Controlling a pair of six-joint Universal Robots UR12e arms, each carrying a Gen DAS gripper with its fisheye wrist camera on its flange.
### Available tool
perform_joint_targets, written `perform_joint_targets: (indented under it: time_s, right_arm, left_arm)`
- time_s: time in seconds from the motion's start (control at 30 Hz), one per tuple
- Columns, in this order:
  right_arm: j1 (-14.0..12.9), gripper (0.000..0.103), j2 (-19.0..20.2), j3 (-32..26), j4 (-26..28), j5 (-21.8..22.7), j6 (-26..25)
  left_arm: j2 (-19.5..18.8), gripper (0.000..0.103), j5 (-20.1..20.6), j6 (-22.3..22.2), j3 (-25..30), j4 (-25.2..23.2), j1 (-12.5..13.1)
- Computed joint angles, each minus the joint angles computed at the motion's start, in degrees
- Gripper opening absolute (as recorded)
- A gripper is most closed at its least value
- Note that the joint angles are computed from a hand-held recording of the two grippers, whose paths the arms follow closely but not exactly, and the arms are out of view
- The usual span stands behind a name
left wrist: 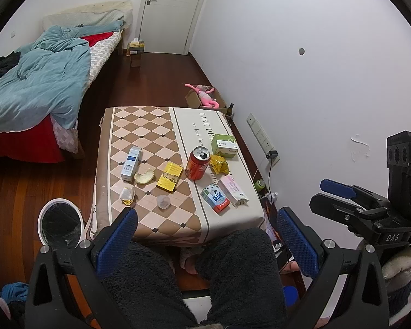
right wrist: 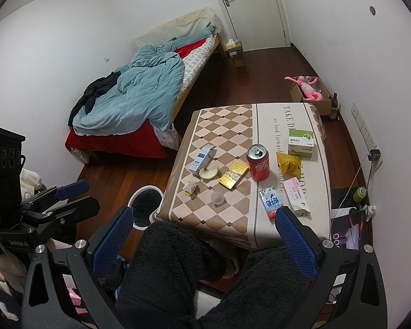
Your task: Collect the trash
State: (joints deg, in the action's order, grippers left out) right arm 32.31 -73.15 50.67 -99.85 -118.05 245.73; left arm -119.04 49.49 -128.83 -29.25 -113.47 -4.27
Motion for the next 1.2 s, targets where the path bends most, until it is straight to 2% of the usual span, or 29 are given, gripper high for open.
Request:
perform_joint_targets:
  time_s: [0.47,0.53,0.63,0.73,0.8,0.93,1.0,1.03,1.07,1.13,1.2]
  right_arm:
    - [0.1,0.103,0.1,0.0,-0.1,-0.1,0.0]
    - [0.2,0.103,0.1,0.2,-0.7,-0.3,0.0]
    - [-0.1,0.103,0.1,0.3,-1.2,-0.2,0.4]
    - [-0.4,0.103,0.0,0.9,-0.6,-0.7,1.5]
    - [-0.9,0.103,0.0,1.2,1.3,-1.6,2.6]
    - [-3.3,0.103,-0.8,4.5,6.5,-1.8,6.4]
    - [-5.0,0.103,-2.0,7.8,6.4,-0.2,8.0]
    - [-6.3,0.101,-3.2,11.3,4.8,1.6,9.0]
    - [-7.2,0.097,-3.8,13.2,3.9,2.9,9.7]
    - [-9.5,0.075,-5.3,18.1,1.0,6.7,11.0]
    - [-11.5,0.074,-6.1,21.3,0.5,9.2,11.8]
  left_arm:
    - [0.0,0.103,0.2,-0.2,0.0,0.1,0.0]
    - [0.5,0.103,1.0,-1.5,-1.4,2.3,-0.3]
    - [2.4,0.103,5.2,-6.8,-7.2,13.4,-1.4]
    - [2.9,0.103,11.5,-11.7,-11.8,24.9,-3.3]
    - [1.7,0.103,15.9,-13.4,-12.5,28.1,-4.8]
    - [-2.2,0.103,22.6,-13.6,-10.8,28.5,-7.8]
    - [-4.6,0.103,26.2,-12.4,-9.2,27.5,-9.5]
    - [-5.5,0.103,27.4,-11.8,-8.5,26.9,-10.2]
    - [-6.9,0.103,29.2,-11.1,-7.5,26.0,-11.0]
    - [-9.0,0.103,31.6,-10.2,-5.7,24.8,-12.3]
    - [-12.1,0.101,32.9,-9.3,-2.2,21.5,-13.4]
